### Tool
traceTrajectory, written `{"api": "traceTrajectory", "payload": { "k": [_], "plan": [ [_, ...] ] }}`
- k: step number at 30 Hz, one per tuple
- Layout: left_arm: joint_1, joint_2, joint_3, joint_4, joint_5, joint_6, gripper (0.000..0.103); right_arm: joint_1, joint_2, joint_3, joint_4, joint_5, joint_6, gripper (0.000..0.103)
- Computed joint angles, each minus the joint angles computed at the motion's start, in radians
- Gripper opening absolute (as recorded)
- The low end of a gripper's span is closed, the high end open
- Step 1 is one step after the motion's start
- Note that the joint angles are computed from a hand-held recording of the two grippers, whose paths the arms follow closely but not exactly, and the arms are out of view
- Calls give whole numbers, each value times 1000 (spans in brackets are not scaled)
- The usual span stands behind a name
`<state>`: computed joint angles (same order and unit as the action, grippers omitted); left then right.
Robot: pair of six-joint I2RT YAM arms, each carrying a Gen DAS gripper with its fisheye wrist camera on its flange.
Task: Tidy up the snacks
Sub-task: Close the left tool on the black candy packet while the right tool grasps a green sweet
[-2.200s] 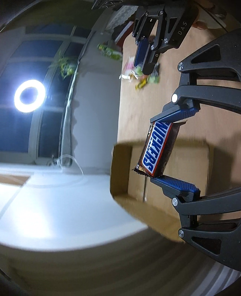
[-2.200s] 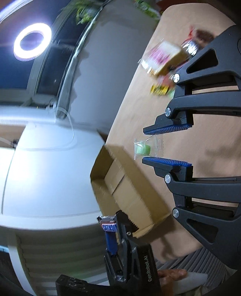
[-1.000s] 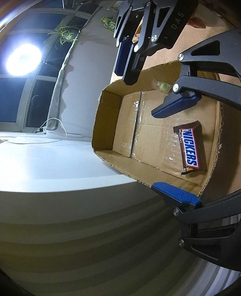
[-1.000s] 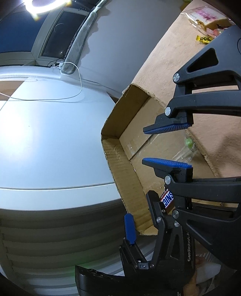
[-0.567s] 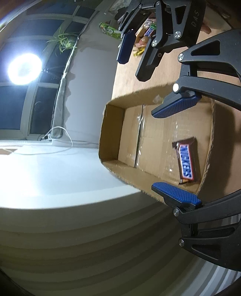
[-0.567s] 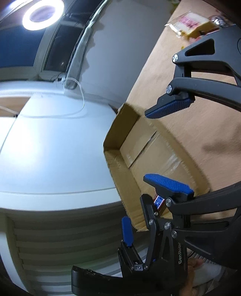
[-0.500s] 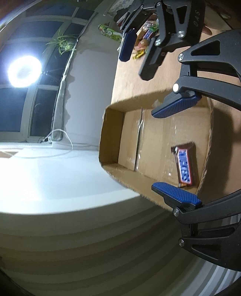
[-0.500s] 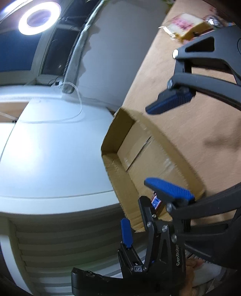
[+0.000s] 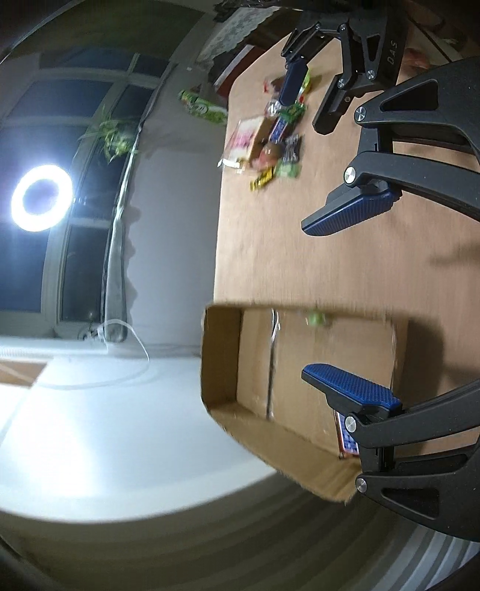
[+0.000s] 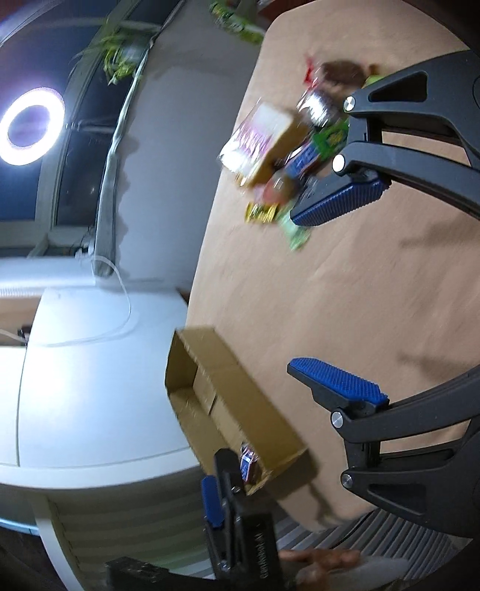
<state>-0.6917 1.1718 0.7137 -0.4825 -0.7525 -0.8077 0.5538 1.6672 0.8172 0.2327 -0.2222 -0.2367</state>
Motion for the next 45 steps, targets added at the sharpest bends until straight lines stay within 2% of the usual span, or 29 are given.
{"api": "traceTrajectory", "payload": {
  "k": [6, 10, 17, 26, 33, 36, 37, 39, 41, 43, 44, 45],
  "plan": [
    [-82, 123, 128, -31, -22, -2, 72, -121, -66, -65, 17, -84, -15, 77],
    [-107, 202, 200, -20, 1, 12, 72, -195, -101, -111, 37, -125, -26, 77],
    [-127, 364, 332, -3, 48, 59, 72, -353, -69, -91, 8, -188, -67, 77],
    [-66, 609, 502, 86, 179, 180, 72, -509, 65, 22, -86, -223, -129, 77],
    [37, 796, 623, 135, 327, 231, 72, -483, 177, 144, -159, -169, -167, 76],
    [66, 851, 662, 144, 358, 234, 72, -458, 220, 197, -182, -150, -176, 75],
    [72, 860, 670, 144, 361, 234, 72, -450, 238, 220, -193, -138, -176, 72],
    [83, 882, 690, 140, 373, 235, 71, -439, 266, 253, -214, -127, -178, 53],
    [84, 893, 704, 129, 378, 234, 62, -436, 279, 261, -207, -129, -172, 48],
    [80, 898, 713, 117, 361, 233, 53, -437, 292, 266, -207, -137, -173, 26],
    [81, 899, 713, 116, 357, 232, 48, -437, 296, 264, -202, -133, -171, 12],
    [81, 893, 705, 121, 359, 233, 47, -440, 298, 263, -201, -138, -171, 11]
  ]
}}
